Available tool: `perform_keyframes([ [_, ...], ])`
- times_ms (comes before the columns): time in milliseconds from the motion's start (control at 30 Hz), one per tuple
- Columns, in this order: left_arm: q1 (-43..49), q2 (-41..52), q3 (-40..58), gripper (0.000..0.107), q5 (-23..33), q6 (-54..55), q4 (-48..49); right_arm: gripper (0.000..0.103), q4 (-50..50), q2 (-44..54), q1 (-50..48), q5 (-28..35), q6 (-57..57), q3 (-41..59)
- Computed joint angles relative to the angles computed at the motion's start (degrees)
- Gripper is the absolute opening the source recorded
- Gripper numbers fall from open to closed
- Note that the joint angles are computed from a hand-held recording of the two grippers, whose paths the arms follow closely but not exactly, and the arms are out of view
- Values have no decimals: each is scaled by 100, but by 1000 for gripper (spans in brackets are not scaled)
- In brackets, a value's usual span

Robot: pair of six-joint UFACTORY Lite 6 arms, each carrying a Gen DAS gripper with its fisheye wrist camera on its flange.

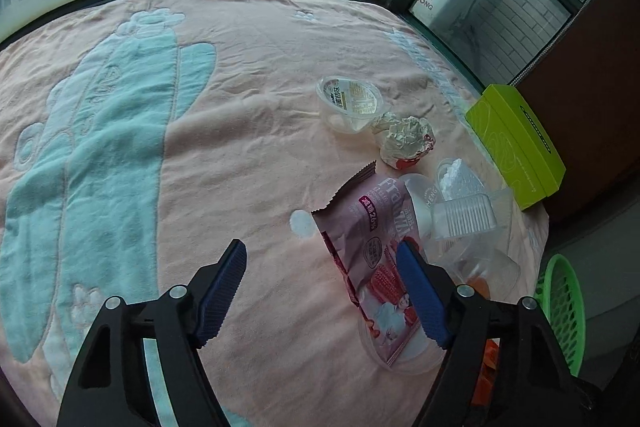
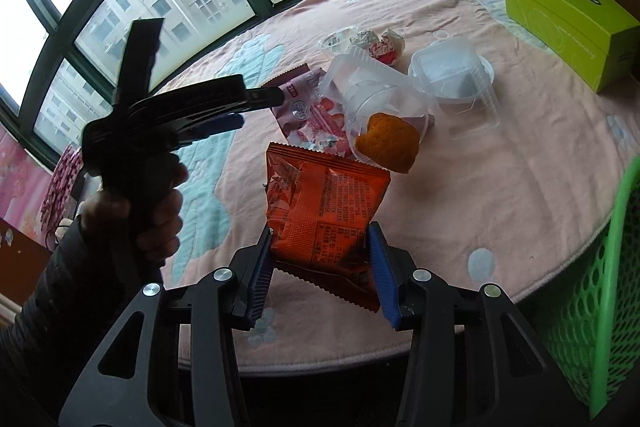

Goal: Collect trash
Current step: 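Grasp the orange chip bag with the right tool while the left grasps the pink wrapper, then carry both wrappers over the green wastebasket and open both tools to drop them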

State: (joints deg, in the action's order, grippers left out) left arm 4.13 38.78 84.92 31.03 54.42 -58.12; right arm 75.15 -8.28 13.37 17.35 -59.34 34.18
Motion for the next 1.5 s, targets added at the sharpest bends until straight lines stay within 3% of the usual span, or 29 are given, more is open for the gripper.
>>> perform_keyframes([
  [133, -2, 399, 348, 72, 221, 183, -333, 45, -798, -739, -303, 163, 695, -435],
  [233, -3, 490, 395, 65, 326, 364, -564, 45, -1417, -1219, -575, 230, 1179, -704],
  [400, 23, 524, 396, 40, 493, 526, -791, 45, -2203, -1867, -940, 349, 1865, -990],
  [467, 32, 391, 258, 25, 512, 665, -941, 45, -2389, -2121, -1106, 438, 2038, -1093],
  [600, 15, -168, -232, 7, 233, 781, -998, 45, -2362, -2380, -1524, 616, 1860, -1189],
  [833, 132, -1630, -1263, 6, -144, 1131, -1229, 45, -2222, -2929, -2408, 1152, 1433, -1333],
  [1100, 71, -3111, -1752, 6, -307, 792, -886, 45, -2192, -3543, -3966, 1979, 690, -1441],
  [1500, -1127, -3837, -1656, 6, -91, 8, -734, 45, -1921, -3419, -6548, 3056, -972, -1349],
])
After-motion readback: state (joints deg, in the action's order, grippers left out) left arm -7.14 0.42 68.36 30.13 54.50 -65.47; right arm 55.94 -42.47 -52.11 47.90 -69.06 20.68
